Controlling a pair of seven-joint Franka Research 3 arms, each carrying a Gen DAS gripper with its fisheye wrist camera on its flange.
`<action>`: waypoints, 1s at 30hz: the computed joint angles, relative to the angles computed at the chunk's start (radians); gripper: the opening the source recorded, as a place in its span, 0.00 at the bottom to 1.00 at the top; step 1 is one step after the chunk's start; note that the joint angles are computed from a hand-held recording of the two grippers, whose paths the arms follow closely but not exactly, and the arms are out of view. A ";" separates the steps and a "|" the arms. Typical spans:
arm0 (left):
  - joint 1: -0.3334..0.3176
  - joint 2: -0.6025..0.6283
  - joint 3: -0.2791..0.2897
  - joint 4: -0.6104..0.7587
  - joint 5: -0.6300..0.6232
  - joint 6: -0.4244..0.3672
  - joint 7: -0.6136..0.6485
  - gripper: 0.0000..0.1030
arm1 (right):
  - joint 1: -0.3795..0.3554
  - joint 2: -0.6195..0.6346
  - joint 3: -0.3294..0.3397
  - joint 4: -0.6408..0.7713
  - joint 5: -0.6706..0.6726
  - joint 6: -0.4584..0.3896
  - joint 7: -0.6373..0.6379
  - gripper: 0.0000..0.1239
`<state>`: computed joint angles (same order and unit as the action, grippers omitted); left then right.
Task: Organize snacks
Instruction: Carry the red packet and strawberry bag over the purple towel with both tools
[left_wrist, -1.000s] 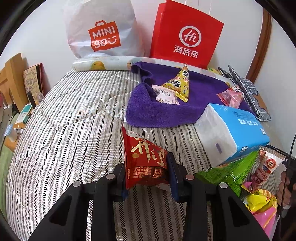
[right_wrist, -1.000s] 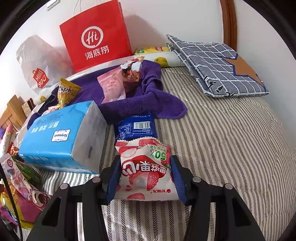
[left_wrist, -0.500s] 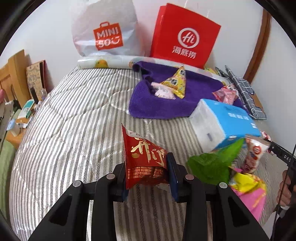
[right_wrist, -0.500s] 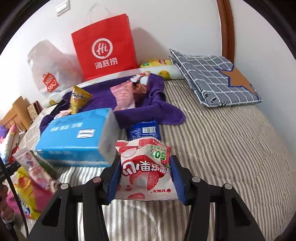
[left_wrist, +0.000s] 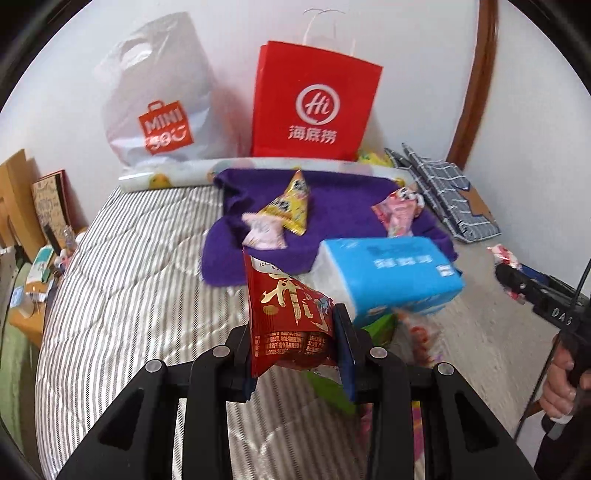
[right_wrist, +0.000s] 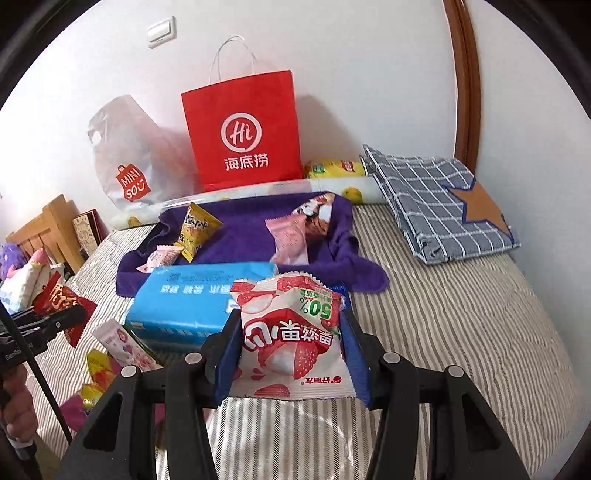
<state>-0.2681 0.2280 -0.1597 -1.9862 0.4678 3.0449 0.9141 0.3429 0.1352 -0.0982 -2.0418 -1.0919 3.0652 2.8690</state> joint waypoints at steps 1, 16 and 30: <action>0.011 0.005 -0.018 0.011 -0.021 -0.006 0.021 0.34 | 0.001 0.002 0.001 0.006 0.000 -0.002 -0.001 0.39; 0.001 0.110 -0.051 0.231 -0.114 -0.146 0.127 0.34 | 0.041 0.078 -0.006 0.112 0.317 -0.052 -0.328 0.39; 0.013 0.207 -0.038 0.393 -0.167 -0.213 0.157 0.34 | 0.111 0.170 -0.102 0.212 0.543 -0.021 -0.505 0.39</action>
<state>-0.2552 0.4348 -0.1975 -1.5935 0.3006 2.8319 1.0713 0.4542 0.3049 -0.2001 -1.8300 -0.5490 3.0444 2.3638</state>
